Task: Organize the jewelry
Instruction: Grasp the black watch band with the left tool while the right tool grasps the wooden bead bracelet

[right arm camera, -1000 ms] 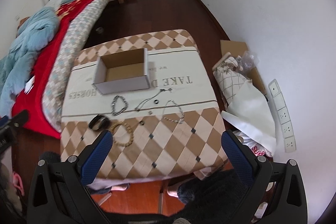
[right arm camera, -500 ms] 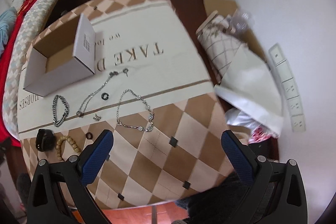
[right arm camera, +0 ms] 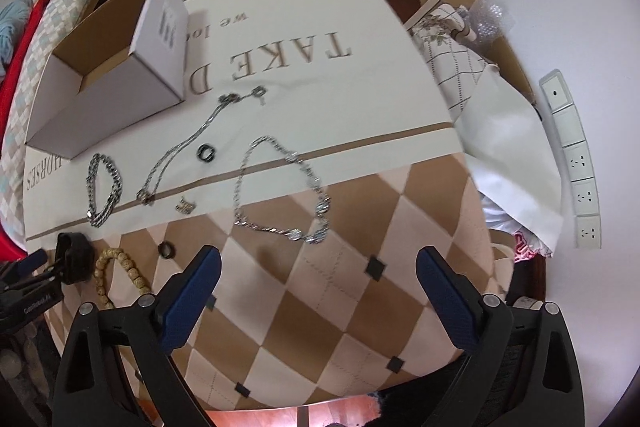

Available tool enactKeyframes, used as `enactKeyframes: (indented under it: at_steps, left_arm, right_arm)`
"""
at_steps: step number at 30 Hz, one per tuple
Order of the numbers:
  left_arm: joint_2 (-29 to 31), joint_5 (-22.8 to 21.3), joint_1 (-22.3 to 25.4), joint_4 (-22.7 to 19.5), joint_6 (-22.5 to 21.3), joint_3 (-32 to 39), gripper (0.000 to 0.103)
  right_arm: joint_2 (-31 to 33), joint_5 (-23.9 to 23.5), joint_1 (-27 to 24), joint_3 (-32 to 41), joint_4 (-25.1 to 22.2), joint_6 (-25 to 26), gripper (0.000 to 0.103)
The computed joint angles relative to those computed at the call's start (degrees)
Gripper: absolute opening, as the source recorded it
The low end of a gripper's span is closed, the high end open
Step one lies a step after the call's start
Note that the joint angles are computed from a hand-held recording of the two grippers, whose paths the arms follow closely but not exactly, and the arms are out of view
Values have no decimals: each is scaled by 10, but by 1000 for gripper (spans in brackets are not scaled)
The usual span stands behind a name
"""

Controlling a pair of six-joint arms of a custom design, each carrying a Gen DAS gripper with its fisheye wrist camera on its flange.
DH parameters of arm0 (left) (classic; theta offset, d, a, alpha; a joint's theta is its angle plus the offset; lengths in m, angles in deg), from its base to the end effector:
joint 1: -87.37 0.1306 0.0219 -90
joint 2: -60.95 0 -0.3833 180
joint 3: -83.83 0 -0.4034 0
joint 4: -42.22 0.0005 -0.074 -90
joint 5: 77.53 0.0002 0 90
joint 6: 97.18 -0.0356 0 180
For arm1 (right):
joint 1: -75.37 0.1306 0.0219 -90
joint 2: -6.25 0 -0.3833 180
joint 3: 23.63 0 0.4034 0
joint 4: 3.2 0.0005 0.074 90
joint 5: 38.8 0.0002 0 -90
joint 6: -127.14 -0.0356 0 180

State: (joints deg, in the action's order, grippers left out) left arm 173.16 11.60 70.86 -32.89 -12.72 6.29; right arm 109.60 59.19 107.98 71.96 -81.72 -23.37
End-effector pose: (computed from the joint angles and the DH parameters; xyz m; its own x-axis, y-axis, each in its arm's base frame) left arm 0.5503 -0.1631 0.3080 -0.9231 0.3743 -0.0877 0.3737 0.9272 0.0237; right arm 0.4384 0.2740 0.3400 -0.8717 0.4656 -0.1527 0.4727 0.8811 -0.0118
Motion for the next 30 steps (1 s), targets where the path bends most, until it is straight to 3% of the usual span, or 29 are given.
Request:
enactKeyframes:
  at_steps: [2, 8, 18, 20, 23, 25, 30]
  left_arm:
    - [-2, 6, -2, 3, -7, 0, 17]
    - [-21, -12, -10, 17, -31, -14, 5]
    - [-59, -45, 16, 54, -16, -66, 4]
    - [-61, -46, 20, 56, -14, -70, 4]
    - [-72, -45, 30, 58, -17, -82, 4]
    - [-64, -45, 36, 61, -23, -78, 4]
    - [-64, -48, 40, 66, -25, -80, 4]
  right_arm:
    - [7, -5, 8, 7, 4, 6, 97]
    - [57, -19, 40, 67, 0, 46, 89]
    - [148, -37, 69, 159, -14, 100, 66]
    - [164, -13, 82, 184, -31, 110, 61]
    - [168, -3, 90, 193, -28, 118, 41]
    - [174, 6, 94, 205, -42, 124, 10]
    - [187, 21, 97, 222, -50, 121, 10]
